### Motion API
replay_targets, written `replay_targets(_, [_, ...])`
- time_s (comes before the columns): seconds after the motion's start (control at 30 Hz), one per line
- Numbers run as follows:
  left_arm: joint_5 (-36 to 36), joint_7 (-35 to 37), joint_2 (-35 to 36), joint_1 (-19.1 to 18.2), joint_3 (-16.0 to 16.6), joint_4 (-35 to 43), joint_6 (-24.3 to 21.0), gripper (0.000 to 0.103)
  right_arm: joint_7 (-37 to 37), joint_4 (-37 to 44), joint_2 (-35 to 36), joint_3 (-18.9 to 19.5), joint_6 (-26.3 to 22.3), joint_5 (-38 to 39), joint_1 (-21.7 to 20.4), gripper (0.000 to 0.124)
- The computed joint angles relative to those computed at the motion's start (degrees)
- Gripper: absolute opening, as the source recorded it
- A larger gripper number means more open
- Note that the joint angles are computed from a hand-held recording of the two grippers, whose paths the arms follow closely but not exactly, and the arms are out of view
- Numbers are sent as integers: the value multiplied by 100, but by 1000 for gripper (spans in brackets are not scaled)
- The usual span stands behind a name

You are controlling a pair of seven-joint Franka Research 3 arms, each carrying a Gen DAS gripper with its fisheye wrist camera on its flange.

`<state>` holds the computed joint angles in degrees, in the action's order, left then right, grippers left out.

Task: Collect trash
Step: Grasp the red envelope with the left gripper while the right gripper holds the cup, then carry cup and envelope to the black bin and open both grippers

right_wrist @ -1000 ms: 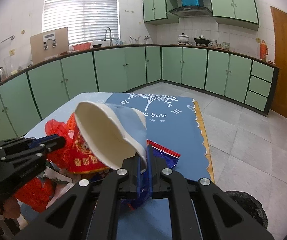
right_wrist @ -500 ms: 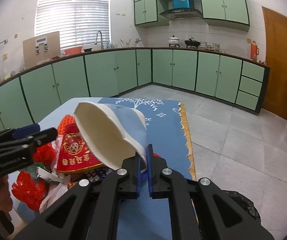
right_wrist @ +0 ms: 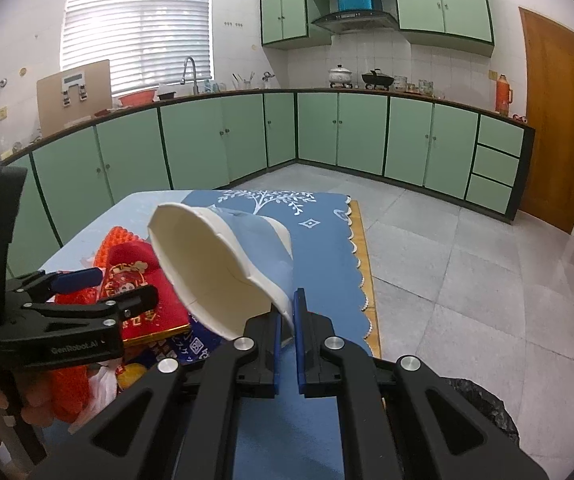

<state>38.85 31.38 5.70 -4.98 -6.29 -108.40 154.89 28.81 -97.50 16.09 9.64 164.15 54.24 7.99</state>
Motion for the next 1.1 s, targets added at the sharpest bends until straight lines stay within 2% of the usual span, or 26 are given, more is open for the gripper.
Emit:
replay_targets(0.03, [-76,63,20,5,-13,7,0,63,27,-2,1,-6,4,-19,9,6])
replay_targets(0.13, [-42,44,28,-21,-5,-22,44,47,139,28,31,-26,-11,-105,28,6])
replay_targets(0.23, [151,-177,-46,-39,18,-120,157,39,181,36,49,-17,-28,-141,13,6])
replay_targets(0.53, [974,-890,-377,-8,-24,-301,325,37,35,7,-25,32,5,41,-52,6])
replay_targets(0.77, [1398,-1197,-596,55,-158,-274,398,37,-164,-152,-224,-21,253,363,-97,6])
replay_targets(0.97, [1323,-941,-414,-37,-259,51,647,37,-130,-428,-480,-240,513,454,-201,6])
replay_targets(1.1, [976,-444,-36,-255,-326,425,783,37,207,-753,-662,-484,755,204,-282,6])
